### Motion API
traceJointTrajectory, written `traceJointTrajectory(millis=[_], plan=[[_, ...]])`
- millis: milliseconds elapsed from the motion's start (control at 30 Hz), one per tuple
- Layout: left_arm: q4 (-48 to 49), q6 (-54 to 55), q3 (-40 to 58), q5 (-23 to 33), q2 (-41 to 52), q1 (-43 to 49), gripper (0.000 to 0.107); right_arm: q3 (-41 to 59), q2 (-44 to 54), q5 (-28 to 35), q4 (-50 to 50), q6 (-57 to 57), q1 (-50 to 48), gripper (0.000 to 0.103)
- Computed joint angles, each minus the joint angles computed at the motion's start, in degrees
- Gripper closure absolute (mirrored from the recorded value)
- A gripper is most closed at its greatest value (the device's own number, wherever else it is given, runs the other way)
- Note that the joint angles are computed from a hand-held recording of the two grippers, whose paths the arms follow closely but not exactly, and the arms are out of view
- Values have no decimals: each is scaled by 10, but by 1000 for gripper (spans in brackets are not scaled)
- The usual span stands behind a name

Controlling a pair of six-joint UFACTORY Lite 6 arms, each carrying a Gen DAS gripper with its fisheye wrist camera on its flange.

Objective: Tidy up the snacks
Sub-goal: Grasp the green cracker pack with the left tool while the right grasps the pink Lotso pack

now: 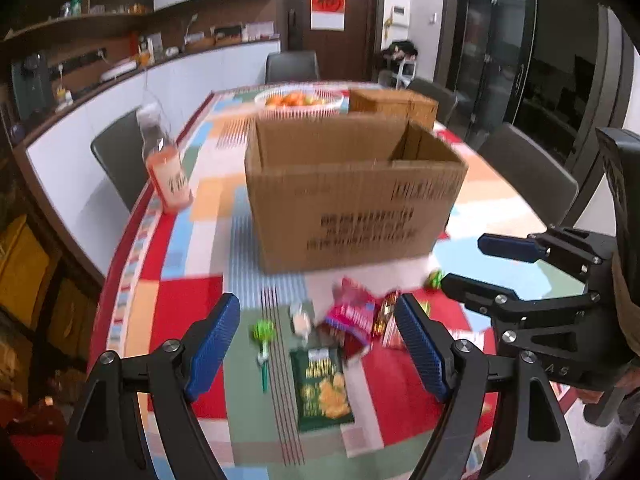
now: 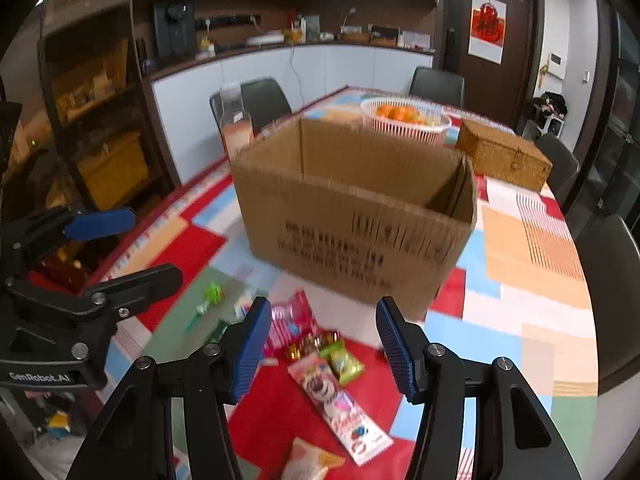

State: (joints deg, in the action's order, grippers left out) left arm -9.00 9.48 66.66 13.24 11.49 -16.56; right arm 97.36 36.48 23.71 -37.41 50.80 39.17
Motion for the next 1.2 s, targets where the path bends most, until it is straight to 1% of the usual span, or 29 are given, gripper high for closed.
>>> traceJointTrajectory(millis=[267,367,400,433,500,567,600,700,867,967,1033,1067,1200], plan=[[1,-5,-25,13,51,-2,27,1,44,20,118,-111,-4,48],[73,-78,-23,7,82,-8,27,9,67,37,141,-137,-6,48],[77,-81,-18,8,93,-8,28,12,75,42,149,-145,-8,48],[76,-83,-10,13,107,-8,28,13,82,45,155,-152,-10,48],[42,-50,-2,15,127,-7,28,22,96,54,161,-162,-12,48],[44,-53,11,25,146,-7,28,29,109,57,177,-181,-16,48],[26,-34,14,25,153,-6,28,36,117,60,188,-194,-19,48],[36,-42,28,29,177,-6,28,53,138,67,221,-228,-27,48],[32,-44,56,33,217,1,35,84,175,79,230,-247,-33,48],[13,-30,77,40,242,5,39,107,196,88,238,-257,-36,48],[-11,-8,93,44,257,7,39,118,207,89,243,-262,-38,48],[-5,-15,102,47,264,8,42,120,209,87,245,-265,-38,48],[5,-27,119,44,277,9,44,131,220,80,260,-279,-42,48]])
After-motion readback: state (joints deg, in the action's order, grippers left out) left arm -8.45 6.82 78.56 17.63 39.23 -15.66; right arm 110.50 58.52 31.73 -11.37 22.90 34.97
